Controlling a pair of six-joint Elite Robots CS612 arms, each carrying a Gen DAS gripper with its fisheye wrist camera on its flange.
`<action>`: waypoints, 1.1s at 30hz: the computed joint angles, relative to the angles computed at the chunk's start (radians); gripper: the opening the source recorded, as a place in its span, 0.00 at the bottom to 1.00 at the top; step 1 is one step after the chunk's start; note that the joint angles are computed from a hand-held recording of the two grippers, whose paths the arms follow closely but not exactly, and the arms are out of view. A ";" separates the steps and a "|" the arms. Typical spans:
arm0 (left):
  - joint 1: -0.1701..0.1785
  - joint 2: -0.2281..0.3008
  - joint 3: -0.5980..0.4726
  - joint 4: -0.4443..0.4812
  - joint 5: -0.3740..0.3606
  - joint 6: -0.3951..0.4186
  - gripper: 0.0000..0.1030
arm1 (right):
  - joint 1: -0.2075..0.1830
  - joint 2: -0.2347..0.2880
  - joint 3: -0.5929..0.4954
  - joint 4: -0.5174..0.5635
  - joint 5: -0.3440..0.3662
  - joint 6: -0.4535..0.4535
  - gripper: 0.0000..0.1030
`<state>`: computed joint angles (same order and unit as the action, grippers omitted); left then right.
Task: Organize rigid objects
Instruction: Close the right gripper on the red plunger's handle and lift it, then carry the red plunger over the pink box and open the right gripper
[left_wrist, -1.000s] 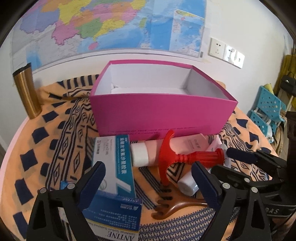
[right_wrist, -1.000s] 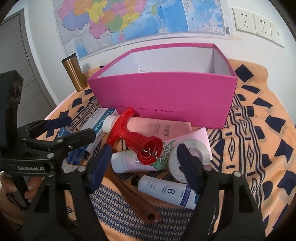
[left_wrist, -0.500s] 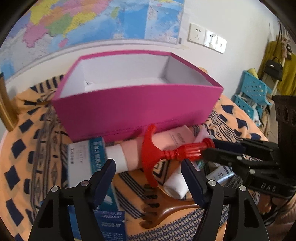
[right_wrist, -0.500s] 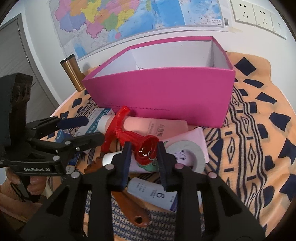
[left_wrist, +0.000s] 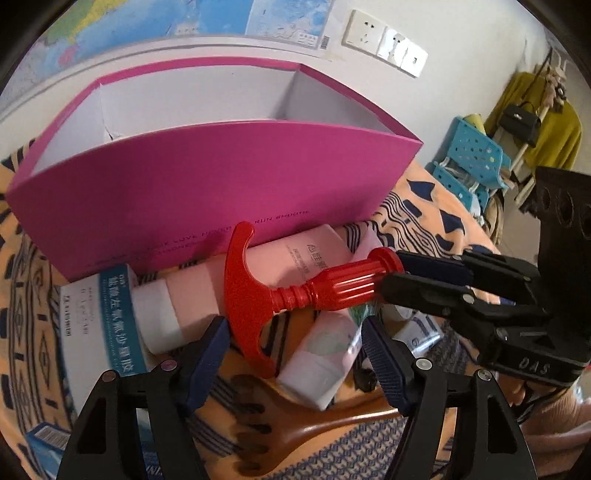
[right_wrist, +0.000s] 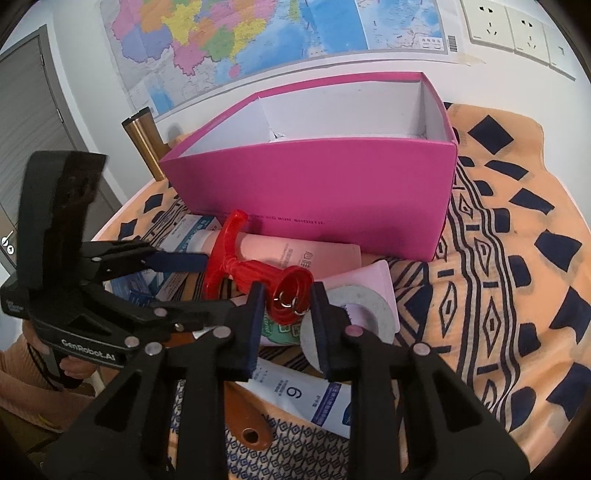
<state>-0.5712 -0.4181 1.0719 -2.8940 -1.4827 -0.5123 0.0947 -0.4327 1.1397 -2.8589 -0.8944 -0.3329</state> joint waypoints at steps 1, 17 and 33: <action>-0.001 0.001 -0.002 0.003 0.005 0.001 0.72 | 0.001 0.001 -0.003 0.001 -0.003 -0.003 0.26; -0.009 -0.032 0.047 -0.069 0.036 -0.038 0.72 | -0.008 -0.007 0.002 -0.014 0.043 -0.002 0.26; -0.010 -0.061 -0.003 -0.118 0.140 0.069 0.72 | -0.023 -0.004 -0.079 -0.106 0.127 0.034 0.27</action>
<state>-0.5810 -0.4793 1.0689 -3.0115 -1.3423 -0.4430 0.0717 -0.4366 1.0611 -2.9652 -0.7673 -0.2994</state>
